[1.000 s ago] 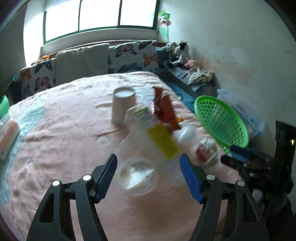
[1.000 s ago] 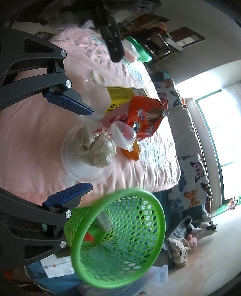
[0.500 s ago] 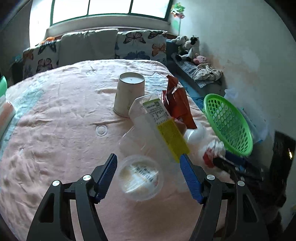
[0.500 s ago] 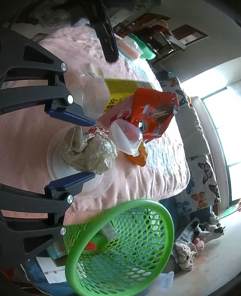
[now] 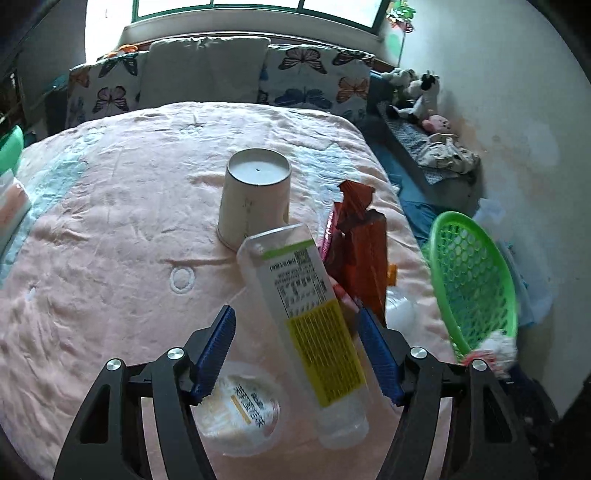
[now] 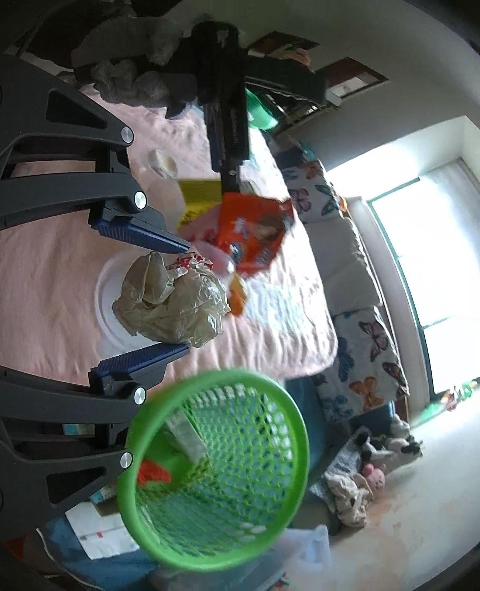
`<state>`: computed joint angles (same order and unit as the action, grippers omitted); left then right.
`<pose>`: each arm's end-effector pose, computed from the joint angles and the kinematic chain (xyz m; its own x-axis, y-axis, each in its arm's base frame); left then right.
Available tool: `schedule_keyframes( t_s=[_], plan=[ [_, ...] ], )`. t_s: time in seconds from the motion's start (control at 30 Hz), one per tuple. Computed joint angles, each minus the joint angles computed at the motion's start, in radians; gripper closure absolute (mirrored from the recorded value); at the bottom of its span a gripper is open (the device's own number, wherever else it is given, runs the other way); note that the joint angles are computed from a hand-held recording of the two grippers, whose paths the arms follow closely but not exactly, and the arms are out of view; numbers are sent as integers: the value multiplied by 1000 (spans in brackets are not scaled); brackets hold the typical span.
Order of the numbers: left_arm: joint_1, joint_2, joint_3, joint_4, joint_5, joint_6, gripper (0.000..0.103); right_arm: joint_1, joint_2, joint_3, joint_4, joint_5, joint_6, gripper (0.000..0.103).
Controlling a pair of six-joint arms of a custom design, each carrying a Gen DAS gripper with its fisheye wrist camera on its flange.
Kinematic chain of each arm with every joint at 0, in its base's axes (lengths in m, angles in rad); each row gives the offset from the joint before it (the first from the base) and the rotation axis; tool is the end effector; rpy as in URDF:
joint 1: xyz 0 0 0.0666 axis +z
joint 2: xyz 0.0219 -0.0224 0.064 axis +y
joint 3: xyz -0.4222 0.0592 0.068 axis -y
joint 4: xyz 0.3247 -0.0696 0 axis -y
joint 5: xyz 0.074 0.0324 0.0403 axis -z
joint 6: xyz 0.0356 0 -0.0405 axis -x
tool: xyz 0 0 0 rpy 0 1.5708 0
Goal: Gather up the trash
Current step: 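Grasp the yellow-labelled bottle with the left tool while the right tool grasps the crumpled plastic bag, then drop the plastic bag and bottle into the green basket with both tools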
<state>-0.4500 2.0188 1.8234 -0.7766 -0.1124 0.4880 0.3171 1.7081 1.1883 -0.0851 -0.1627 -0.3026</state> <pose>0.5833 -0.2778 0.3282 -0.8329 -0.1151 -0.5413 -0.0172 0.9831 -0.1824 0.4910 0.1668 0.3160 -0.6452 0.0978 -0.7577 -0.2535 0.9082 0.3331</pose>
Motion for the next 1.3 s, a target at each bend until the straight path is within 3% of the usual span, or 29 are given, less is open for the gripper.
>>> schedule_keyframes(
  t_s=[0.27,0.63,1.1,1.3],
  plan=[
    [-7,54,80,-70,-34,21,37,-79,-16,-26,15,15,-39,52],
    [-8,77,103,-98,-24,44,48,-130,-8,-36,10,44,-52,52],
    [-10,-130,-133,81,27,7,56,-163,52,12,-26,54,-59,52],
    [-10,-197,-172,124,63,-2,57,-172,97,49,-54,41,-59,45]
  ],
)
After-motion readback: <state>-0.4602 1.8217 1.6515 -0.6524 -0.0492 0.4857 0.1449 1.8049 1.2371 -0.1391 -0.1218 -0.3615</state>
